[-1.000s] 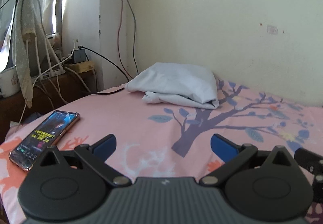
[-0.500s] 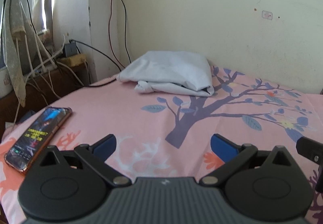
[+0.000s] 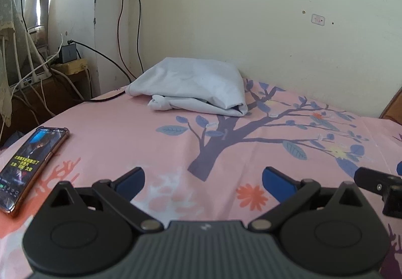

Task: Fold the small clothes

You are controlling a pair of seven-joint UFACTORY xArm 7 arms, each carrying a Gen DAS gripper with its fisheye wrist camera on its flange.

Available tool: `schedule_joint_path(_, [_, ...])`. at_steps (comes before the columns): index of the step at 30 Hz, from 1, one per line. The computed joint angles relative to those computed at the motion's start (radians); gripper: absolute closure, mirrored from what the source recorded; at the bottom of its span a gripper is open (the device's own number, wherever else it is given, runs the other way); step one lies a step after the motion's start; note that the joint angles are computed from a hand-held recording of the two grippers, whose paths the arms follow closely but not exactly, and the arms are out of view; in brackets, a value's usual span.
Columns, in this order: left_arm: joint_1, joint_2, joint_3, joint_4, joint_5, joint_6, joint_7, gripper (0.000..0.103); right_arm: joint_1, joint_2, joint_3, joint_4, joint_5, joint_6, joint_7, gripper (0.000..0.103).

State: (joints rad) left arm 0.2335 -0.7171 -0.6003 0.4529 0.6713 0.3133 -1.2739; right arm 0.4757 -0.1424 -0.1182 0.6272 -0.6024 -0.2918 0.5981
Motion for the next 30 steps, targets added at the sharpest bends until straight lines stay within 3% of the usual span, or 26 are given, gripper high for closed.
schedule_joint_path(4, [0.001, -0.007, -0.008, 0.002, 0.000, 0.015, -0.014, 0.000, 0.081, 0.001, -0.084, 0.017, -0.037, 0.046, 0.047, 0.000])
schedule_joint_path(10, [0.007, -0.016, -0.021, 0.004, 0.020, 0.028, -0.036, 0.000, 0.297, -0.008, -0.298, 0.024, -0.052, 0.078, 0.042, 0.000])
schedule_joint_path(21, [-0.010, -0.013, 0.014, -0.011, 0.008, 0.005, -0.045, 0.000, 0.358, -0.016, -0.336, 0.010, 0.073, 0.084, -0.076, 0.000])
schedule_joint_path(30, [0.001, -0.019, -0.008, -0.007, 0.008, 0.010, -0.038, 0.000, 0.390, -0.022, -0.350, -0.002, 0.178, 0.084, -0.174, 0.000])
